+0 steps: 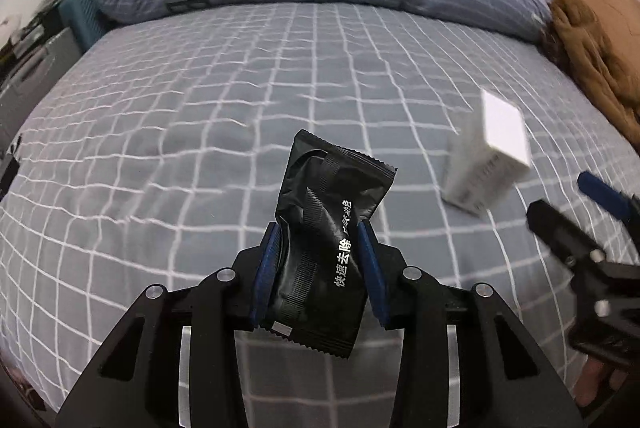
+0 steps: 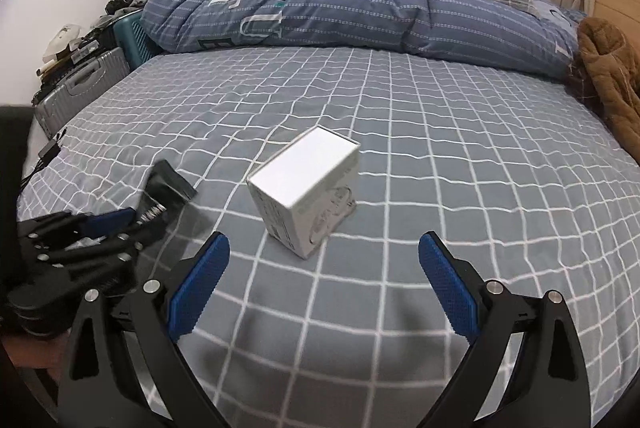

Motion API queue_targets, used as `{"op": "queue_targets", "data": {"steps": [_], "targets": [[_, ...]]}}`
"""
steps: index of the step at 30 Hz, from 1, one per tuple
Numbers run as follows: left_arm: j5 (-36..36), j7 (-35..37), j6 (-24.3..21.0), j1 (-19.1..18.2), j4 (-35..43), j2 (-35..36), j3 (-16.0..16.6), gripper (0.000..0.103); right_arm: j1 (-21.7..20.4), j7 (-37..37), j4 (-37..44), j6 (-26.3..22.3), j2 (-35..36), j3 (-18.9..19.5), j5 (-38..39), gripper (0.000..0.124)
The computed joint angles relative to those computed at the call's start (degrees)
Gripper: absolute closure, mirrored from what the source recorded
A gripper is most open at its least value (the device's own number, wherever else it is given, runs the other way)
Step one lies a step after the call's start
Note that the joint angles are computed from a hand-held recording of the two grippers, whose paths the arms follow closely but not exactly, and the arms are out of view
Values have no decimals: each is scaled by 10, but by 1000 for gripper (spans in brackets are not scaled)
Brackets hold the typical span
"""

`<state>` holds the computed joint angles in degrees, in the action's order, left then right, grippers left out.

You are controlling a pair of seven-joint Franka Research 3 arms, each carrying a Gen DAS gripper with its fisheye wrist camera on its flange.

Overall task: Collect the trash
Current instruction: 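Grasp the black packet with the left tool while the right tool grasps the white box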

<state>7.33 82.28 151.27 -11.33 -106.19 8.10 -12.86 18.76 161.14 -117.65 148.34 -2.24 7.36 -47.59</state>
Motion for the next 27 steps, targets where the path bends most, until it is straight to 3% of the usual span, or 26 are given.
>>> {"op": "queue_targets", "data": {"steps": [13, 21, 27], "targets": [[25, -28, -10, 8, 59, 45, 9, 64, 37, 9, 104, -17, 95, -40, -16, 33], [39, -49, -11, 8, 66, 53, 13, 64, 55, -19, 129, -27, 121, -60, 18, 64], [40, -56, -7, 9, 61, 48, 11, 64, 59, -25, 120, -19, 112, -65, 22, 76]]}}
